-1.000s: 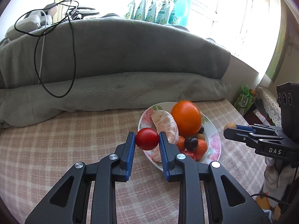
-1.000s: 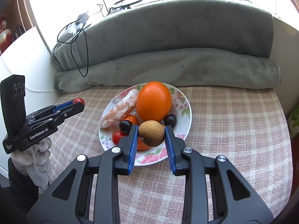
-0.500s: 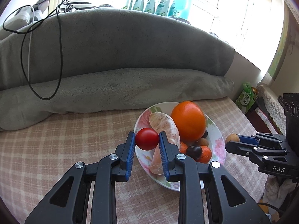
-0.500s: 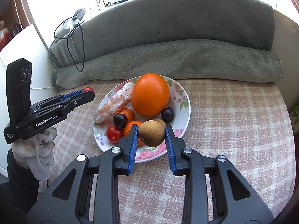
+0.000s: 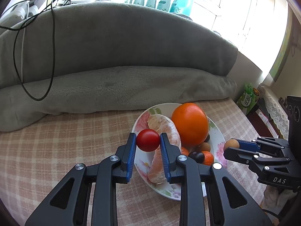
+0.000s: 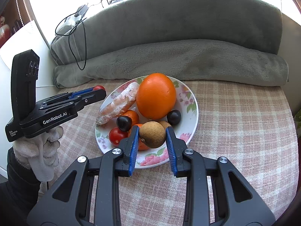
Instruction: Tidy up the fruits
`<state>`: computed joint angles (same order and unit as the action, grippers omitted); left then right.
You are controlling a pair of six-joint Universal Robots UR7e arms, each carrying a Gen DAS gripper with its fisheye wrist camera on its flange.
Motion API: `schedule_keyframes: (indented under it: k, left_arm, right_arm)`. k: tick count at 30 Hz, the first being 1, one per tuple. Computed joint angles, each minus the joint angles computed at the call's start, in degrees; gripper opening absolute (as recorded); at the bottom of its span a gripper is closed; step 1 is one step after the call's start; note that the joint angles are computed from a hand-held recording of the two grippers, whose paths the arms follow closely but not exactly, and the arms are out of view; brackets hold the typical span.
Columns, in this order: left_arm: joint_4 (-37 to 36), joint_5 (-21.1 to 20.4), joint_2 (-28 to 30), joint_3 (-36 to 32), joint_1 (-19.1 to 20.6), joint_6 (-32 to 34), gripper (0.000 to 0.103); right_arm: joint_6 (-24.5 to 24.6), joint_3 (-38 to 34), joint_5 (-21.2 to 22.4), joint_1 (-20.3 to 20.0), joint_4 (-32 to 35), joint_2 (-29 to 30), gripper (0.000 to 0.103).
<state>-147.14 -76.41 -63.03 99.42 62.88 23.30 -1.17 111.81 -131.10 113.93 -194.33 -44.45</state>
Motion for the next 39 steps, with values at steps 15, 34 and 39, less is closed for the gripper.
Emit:
schedule_keyframes:
  k: [15,34,39]
  left_arm:
    - [0.57,-0.62,0.67,-0.69,0.11,0.48,0.024]
    - [0.76,-1.21,0.49,-0.58,0.05,1.03,0.046]
    - [0.39,-1.35,0.16,-0.28,-0.03,1.38,0.061]
  right_arm:
    - [-0.99,-1.49,-0.57,0.16,1.20,1.00,0.030]
    - [-2.27,-1.84,-2.01,0.77,-0.92,1.74,0.071]
    - [-2.79,-1.97,-3.03,1.12,-1.61,2.06,0.081]
